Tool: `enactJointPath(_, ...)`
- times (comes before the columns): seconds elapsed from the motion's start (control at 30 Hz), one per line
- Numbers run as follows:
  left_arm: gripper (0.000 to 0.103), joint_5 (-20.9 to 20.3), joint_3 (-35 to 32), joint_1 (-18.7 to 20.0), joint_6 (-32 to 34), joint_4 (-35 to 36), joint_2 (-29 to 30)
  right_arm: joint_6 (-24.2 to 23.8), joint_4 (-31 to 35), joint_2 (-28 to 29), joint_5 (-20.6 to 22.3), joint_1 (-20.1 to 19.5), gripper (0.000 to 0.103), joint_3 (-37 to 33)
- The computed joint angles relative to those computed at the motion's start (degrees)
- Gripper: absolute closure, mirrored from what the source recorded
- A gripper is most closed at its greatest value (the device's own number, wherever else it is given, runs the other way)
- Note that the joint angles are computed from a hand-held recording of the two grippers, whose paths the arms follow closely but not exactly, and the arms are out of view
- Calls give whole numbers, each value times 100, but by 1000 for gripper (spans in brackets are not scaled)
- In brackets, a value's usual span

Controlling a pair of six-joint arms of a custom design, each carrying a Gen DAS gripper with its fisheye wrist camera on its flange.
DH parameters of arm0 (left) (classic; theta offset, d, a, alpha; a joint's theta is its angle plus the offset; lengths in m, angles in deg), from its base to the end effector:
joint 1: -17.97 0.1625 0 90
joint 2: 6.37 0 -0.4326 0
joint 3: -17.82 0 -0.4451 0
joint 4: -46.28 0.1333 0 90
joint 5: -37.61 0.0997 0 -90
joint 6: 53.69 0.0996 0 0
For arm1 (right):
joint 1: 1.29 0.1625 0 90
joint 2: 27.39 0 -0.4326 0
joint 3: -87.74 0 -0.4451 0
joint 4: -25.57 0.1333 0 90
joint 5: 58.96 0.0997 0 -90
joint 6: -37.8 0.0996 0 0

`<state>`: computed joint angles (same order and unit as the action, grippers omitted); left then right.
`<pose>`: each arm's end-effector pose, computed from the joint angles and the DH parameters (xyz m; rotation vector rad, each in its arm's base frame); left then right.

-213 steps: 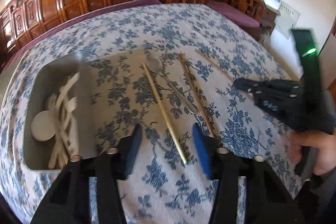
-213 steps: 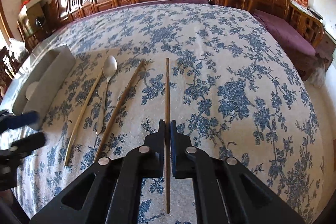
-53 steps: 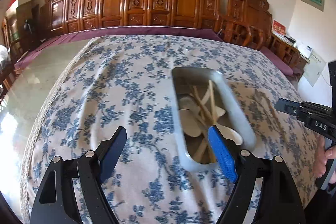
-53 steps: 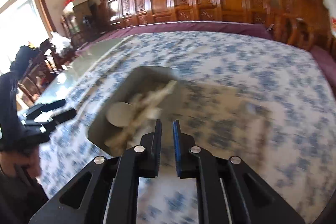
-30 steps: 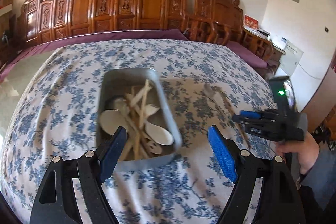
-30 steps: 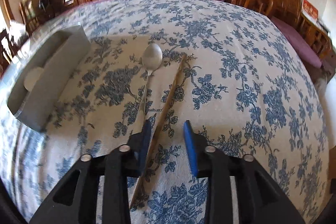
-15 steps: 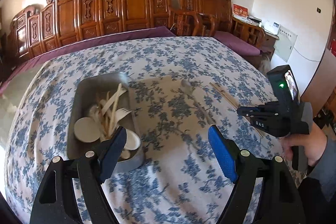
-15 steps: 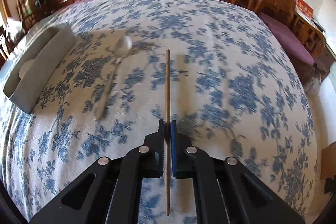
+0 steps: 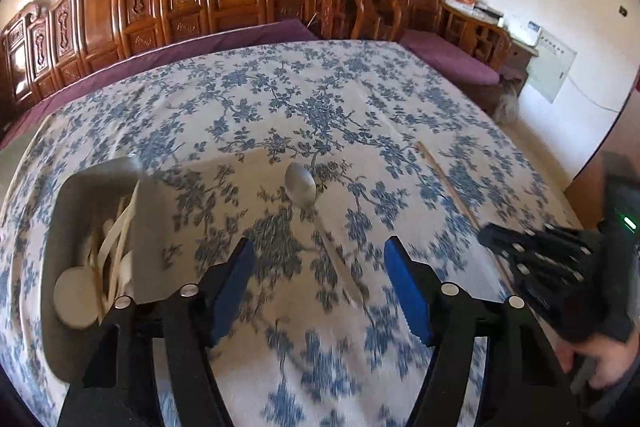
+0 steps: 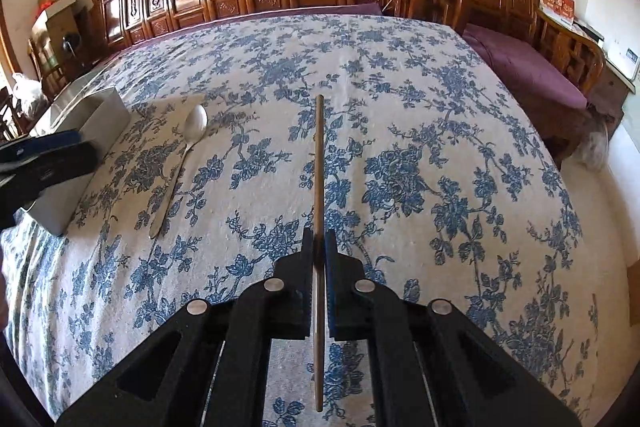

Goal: Organize utensils
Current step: 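Grasp the last wooden chopstick with the right tool, then grasp the metal spoon with the left tool while the right holds the chopstick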

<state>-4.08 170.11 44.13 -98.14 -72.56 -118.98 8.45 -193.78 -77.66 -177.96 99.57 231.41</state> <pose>-0.1433 -0.3018 0.1938 0.5051 2.3496 -0.7393 0.1555 -0.3591 0.0389 0.6532 -2.3862 0.6870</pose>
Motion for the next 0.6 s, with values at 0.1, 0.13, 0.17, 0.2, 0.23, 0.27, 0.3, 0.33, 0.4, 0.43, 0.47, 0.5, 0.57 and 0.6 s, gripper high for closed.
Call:
enactJointPath(0.1,39,121,-179,381,332,-632,686,-35,25,-27,81,-62,97,18)
enactJointPath(0.13,42,163,-274,551,451,-848,954,-21,55,-43,119,-87,97,26)
enactJointPath(0.17,42,211,-355,693,562,-1034,1185,-24,65,-41,140,-97,97,29)
enactJointPath(0.2,42,226,-416,800,636,-1167,1343,-43,63,-18,136,-94,97,28)
enactJointPath(0.23,42,228,-515,963,697,-1312,1560,-71,48,8,117,-88,97,25)
enactJointPath(0.27,42,215,-597,1111,757,-1471,1743,-103,25,39,96,-79,97,19)
enactJointPath(0.3,43,202,-672,1250,819,-1627,1915,-119,22,62,94,-78,97,22)
enactJointPath(0.33,43,207,-718,1317,829,-1677,2010,-117,35,65,109,-90,97,26)
enactJointPath(0.4,43,238,-840,1487,852,-1766,2299,-128,67,76,123,-120,97,20)
enactJointPath(0.43,43,238,-876,1533,854,-1768,2368,-121,65,73,139,-139,97,28)
enactJointPath(0.47,45,250,-925,1598,845,-1766,2469,-112,69,63,166,-161,97,37)
enactJointPath(0.5,46,245,-971,1664,814,-1760,2551,-91,78,51,188,-181,97,44)
enactJointPath(0.57,48,267,-1033,1746,787,-1746,2676,-65,103,24,243,-211,96,58)
enactJointPath(0.6,48,291,-1033,1759,795,-1796,2714,-52,118,7,284,-228,96,67)
